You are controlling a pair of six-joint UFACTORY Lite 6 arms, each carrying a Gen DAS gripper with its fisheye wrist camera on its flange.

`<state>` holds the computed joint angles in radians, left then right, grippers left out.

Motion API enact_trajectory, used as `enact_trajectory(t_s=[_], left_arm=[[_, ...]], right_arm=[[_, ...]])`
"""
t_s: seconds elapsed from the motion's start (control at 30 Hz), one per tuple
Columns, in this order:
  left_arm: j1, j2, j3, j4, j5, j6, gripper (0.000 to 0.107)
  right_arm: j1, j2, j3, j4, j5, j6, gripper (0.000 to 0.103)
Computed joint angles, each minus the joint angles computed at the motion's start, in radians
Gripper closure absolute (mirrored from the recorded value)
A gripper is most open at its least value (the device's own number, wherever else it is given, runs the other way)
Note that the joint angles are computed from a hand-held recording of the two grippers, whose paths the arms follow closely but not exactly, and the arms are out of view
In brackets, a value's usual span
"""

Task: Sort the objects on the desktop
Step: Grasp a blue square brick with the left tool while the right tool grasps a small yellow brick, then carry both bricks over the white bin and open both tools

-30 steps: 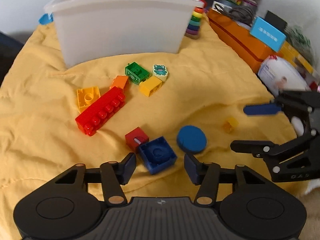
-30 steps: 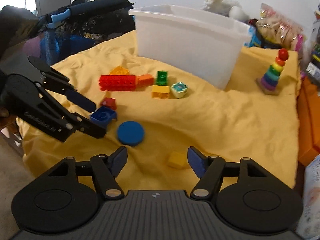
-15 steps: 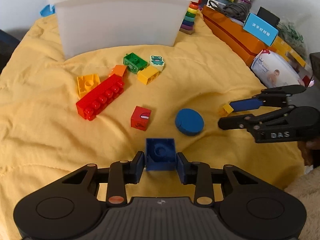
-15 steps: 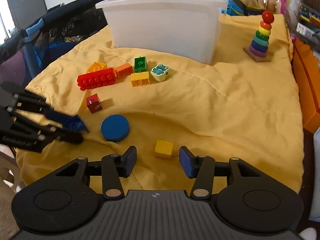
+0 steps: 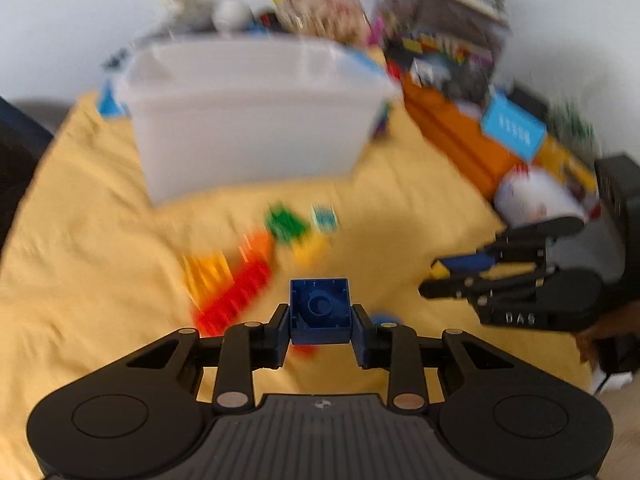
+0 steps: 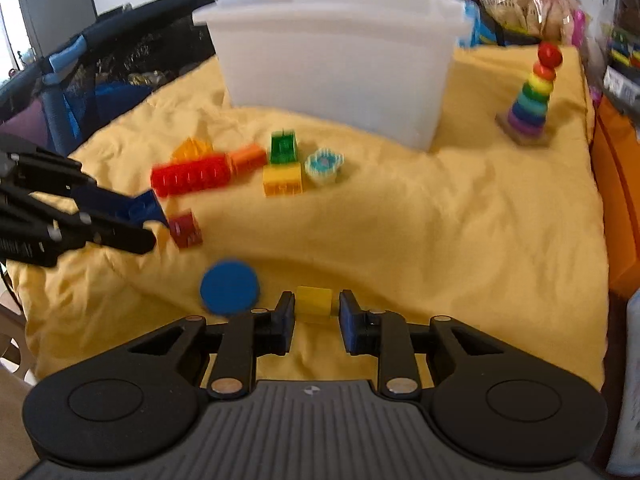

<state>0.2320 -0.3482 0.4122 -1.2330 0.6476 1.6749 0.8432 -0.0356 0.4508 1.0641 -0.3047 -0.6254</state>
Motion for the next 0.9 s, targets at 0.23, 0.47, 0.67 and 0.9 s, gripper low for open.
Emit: enact_trajectory(t_s=[0.23, 0.47, 0.67, 0.9], left_arm=[[-0.027, 0.146, 0.379, -0.100, 0.015, -0.007, 0.072], [-0.137, 0.408, 0.751, -0.219, -0.075, -0.027, 0.072], [-0.212, 0.639, 0.894, -0.211, -0.216, -0.046, 0.072], [-0.237, 0.724, 0.873, -0.080, -0.322, -0.124, 0.061]], right_arm=[[-0.118, -0.033, 0.196, 0.090, 0.003, -0.254, 0.076], [-0.250, 0.131, 0.554, -0.017, 0.027, -0.218, 0.076], [-0.300, 0.367, 0.841, 0.247, 0.057, -0.448, 0.076], [-0.305, 0.503, 0.925, 0.696, 0.102, -0.839, 0.066]])
